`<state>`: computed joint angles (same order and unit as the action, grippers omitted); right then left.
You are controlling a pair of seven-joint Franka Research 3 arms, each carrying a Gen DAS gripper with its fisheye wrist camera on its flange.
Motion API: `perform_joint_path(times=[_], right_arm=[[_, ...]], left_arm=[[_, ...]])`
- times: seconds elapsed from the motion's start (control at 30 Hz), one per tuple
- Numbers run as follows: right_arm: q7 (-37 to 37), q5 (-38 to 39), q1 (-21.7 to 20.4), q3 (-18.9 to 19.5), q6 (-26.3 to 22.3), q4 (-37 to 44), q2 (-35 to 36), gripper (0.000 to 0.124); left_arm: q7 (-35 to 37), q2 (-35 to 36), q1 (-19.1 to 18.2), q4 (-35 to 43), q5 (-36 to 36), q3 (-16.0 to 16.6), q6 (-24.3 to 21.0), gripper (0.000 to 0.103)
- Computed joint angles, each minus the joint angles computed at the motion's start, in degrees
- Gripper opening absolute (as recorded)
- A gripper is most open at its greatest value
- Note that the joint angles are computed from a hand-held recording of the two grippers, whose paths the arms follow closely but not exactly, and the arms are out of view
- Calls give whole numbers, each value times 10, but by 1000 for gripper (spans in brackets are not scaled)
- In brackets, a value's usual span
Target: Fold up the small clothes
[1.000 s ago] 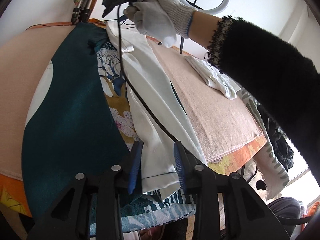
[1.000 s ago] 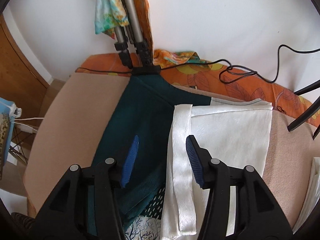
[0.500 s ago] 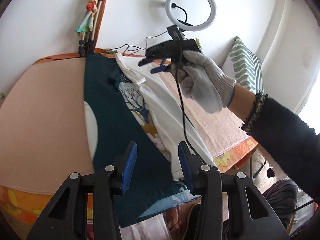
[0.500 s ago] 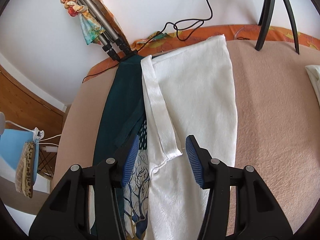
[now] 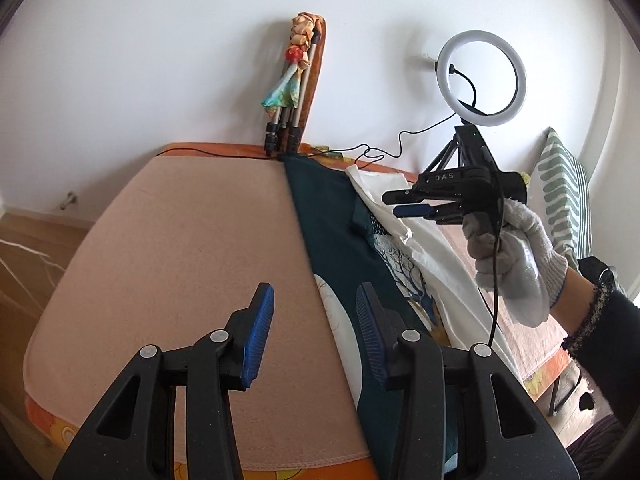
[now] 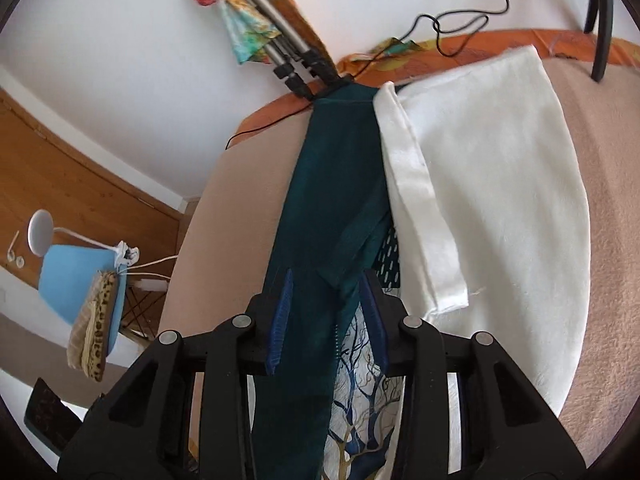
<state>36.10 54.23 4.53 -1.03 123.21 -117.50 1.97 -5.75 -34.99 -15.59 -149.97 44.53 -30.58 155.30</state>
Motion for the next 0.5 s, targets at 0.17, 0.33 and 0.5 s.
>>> perform_joint_path(times=[0.17,0.33,0.5], right_arm=[[11,-40,4,-4,45,-49,-62,38],[26,-68,1,-21,54,-93,-104,38],[67,-70,0,-25,69,-84,-72,38]], left_arm=[[5,3,2,9,11,-2,7,41],[6,0,-2,14,10,-1,18,41],[-1,-20,14,24,24,-20,16,41]])
